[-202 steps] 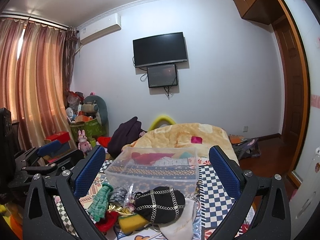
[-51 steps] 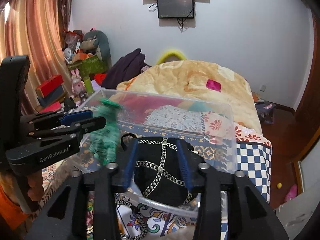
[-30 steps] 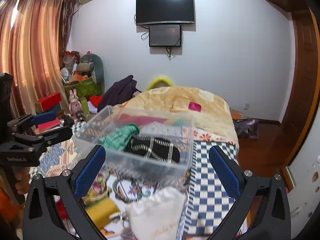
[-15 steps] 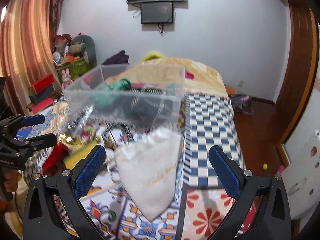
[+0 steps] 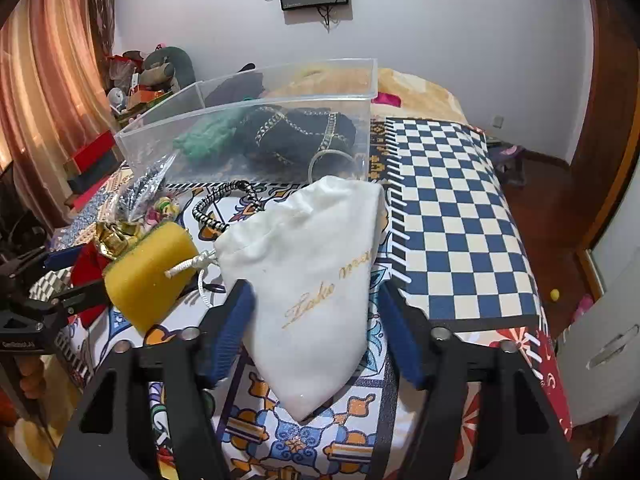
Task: Organize soft objects
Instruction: 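Grasp the red pouch with the left tool while the right tool grasps the white pouch, then lift and carry both pouches over the clear box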
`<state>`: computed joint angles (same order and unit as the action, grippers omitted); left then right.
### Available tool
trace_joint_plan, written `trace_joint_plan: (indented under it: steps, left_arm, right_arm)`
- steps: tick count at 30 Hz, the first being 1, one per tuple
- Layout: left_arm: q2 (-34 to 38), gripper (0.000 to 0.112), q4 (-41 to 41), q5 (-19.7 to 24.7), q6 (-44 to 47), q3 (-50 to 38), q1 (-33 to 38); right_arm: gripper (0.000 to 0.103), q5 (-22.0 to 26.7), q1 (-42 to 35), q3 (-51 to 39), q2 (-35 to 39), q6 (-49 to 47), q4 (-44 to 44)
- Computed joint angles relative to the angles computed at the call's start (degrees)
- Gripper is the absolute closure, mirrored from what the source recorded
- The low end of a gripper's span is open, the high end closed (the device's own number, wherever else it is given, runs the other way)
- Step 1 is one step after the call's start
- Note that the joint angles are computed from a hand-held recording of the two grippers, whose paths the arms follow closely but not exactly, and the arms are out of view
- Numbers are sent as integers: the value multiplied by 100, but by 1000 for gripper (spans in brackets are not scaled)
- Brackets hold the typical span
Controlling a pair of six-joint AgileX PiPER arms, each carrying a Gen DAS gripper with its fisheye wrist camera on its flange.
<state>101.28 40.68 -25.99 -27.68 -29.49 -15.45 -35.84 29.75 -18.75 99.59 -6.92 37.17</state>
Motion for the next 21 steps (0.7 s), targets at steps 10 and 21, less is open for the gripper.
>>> trace_joint_plan:
  steps: [10,21]
  left_arm:
    - [-136,76,-257,-370,421,271,-17]
    - [-385,106,193,-515,186,465,140]
  right_arm:
    - [87,-158,249,98,-228,-121,271]
    - [94,-387,493,163,-640,-460,603]
